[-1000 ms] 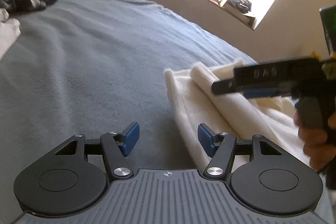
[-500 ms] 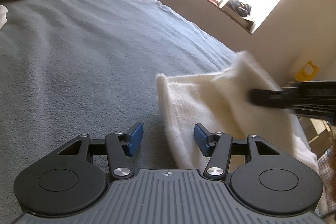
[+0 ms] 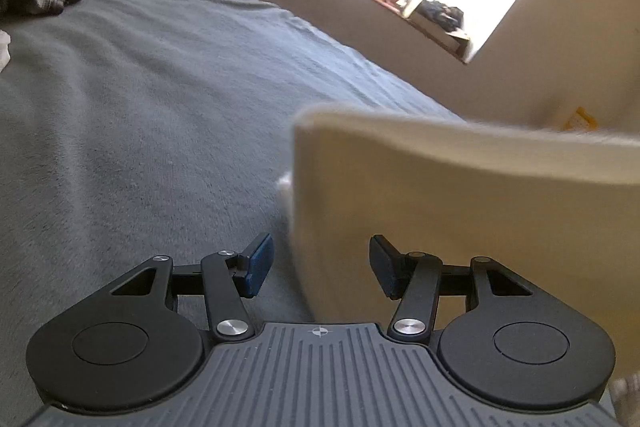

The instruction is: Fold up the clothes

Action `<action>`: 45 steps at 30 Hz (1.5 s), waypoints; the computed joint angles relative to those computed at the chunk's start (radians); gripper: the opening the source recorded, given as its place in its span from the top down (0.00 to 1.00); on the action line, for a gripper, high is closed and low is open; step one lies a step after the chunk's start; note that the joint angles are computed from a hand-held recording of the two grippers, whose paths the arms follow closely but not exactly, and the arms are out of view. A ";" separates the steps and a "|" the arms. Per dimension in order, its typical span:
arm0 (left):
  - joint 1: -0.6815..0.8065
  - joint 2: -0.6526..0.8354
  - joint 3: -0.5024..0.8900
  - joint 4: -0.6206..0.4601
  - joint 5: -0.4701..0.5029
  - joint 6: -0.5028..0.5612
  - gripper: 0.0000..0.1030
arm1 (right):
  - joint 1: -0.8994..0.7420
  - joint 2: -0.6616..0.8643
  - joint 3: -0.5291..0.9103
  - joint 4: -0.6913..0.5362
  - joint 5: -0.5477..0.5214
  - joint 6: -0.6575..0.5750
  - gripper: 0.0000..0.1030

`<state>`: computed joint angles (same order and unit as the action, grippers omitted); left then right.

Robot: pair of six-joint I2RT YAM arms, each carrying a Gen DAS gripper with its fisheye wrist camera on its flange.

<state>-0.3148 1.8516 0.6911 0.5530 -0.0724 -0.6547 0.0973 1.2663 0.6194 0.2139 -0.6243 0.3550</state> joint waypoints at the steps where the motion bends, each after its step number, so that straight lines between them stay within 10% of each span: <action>1: -0.006 -0.029 -0.034 0.009 0.001 0.006 0.48 | -0.054 -0.043 -0.037 -0.001 -0.034 0.003 0.88; 8: -0.051 -0.237 -0.252 0.013 0.005 -0.018 0.47 | -0.436 -0.218 -0.228 -0.157 -0.184 -0.122 0.88; 13: -0.075 -0.316 -0.327 -0.026 0.014 -0.107 0.46 | -0.665 0.011 -0.256 -0.259 -0.184 -0.271 0.87; 20: -0.154 -0.346 -0.308 -0.100 0.052 -0.138 0.33 | -0.745 0.342 -0.278 -0.131 -0.159 -0.118 0.77; 31: -0.201 -0.350 -0.348 -0.008 0.134 -0.223 0.23 | -1.129 0.173 -0.154 -0.725 -0.328 -0.594 0.38; 45: -0.238 -0.340 -0.386 0.107 0.255 -0.181 0.04 | -0.824 0.543 -0.133 -0.104 -0.215 -0.055 0.38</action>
<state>-0.5530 1.5111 0.3054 0.6598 0.1825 -0.8353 -0.7263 1.8097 0.4868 0.1098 -0.8389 0.2996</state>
